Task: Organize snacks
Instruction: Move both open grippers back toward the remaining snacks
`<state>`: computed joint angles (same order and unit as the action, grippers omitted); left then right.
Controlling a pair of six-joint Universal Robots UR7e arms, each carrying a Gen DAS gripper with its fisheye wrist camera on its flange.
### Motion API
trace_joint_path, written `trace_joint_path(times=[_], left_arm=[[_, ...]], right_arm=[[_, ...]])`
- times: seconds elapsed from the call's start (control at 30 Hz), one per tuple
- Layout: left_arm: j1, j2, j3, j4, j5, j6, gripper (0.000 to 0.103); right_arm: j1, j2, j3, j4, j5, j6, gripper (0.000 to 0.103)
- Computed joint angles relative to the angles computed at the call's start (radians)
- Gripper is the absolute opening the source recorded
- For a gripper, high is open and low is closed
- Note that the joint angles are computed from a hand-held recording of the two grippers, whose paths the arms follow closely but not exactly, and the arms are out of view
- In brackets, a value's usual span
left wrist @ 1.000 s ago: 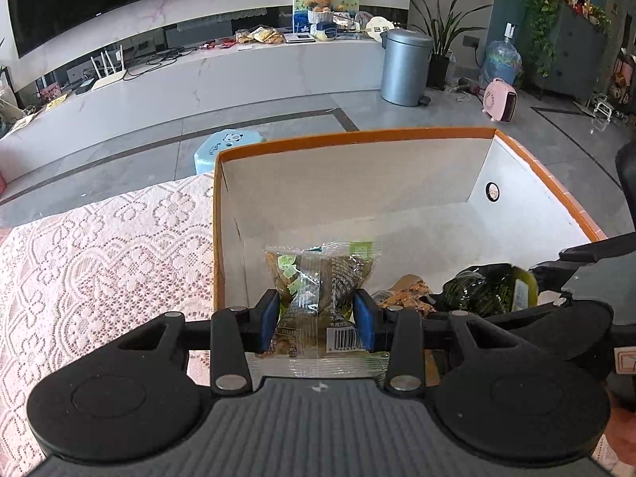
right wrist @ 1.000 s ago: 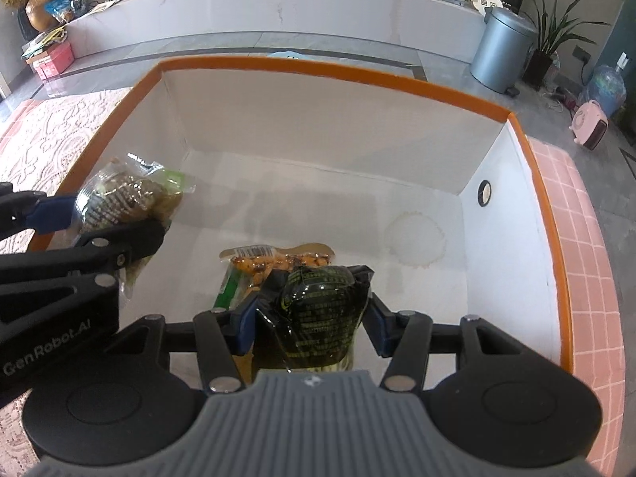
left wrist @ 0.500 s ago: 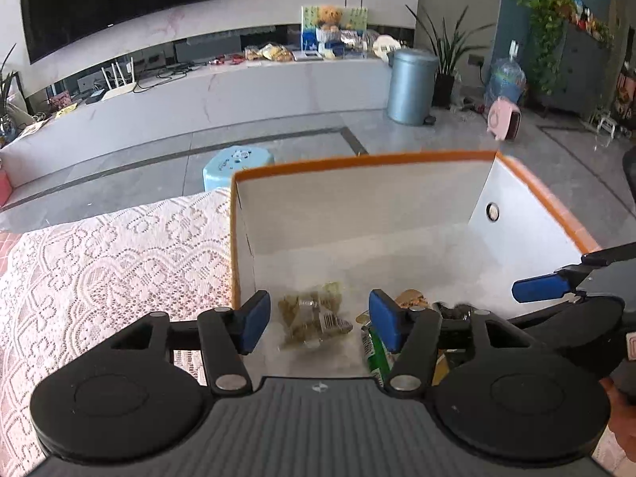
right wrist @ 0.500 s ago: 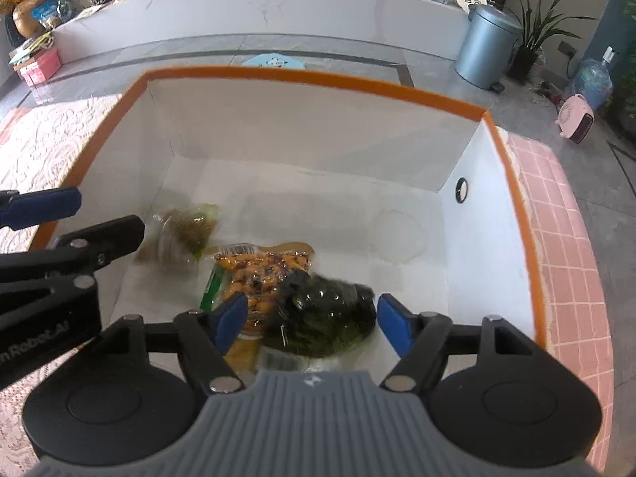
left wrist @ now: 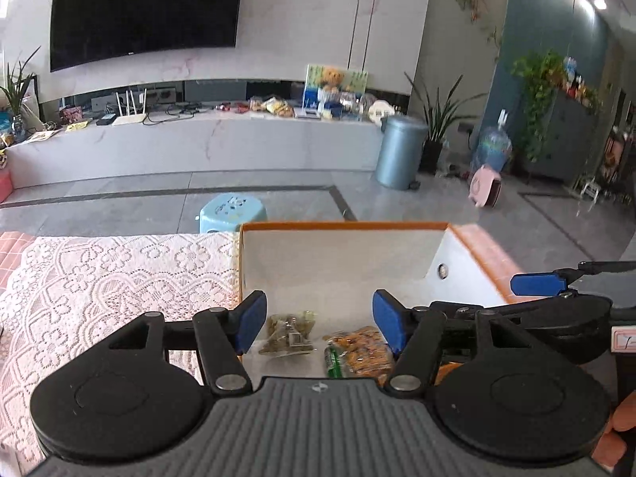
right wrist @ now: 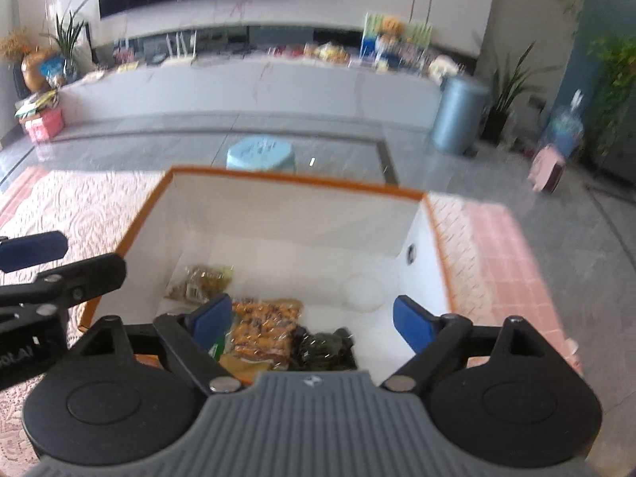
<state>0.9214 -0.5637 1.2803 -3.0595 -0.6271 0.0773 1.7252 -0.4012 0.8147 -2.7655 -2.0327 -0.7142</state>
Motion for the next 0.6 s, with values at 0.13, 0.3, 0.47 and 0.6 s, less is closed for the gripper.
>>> trace_joint_path(times=[0.13,0.3,0.47,0.6], left_arm=[[-0.029,-0.05,0.076,-0.007,-0.017,-0.064,0.072],[-0.056,-0.132,0.178,0.059,-0.055,-0.203,0.072],[-0.084,-0.18,0.272,0.053,-0.06,-0.253,0.073],[-0.099,-0.19,0.327,0.029,-0.05,-0.26,0.073]], right_arm=[[0.003,-0.092,0.168,-0.135,0.024,-0.024,0.086],[0.002,-0.213,0.368,-0.249,0.075,-0.035,0.089],[-0.01,-0.332,0.56,-0.327,0.143,-0.018,0.093],[-0.022,-0.403,0.7,-0.416,0.175,-0.034,0.093]])
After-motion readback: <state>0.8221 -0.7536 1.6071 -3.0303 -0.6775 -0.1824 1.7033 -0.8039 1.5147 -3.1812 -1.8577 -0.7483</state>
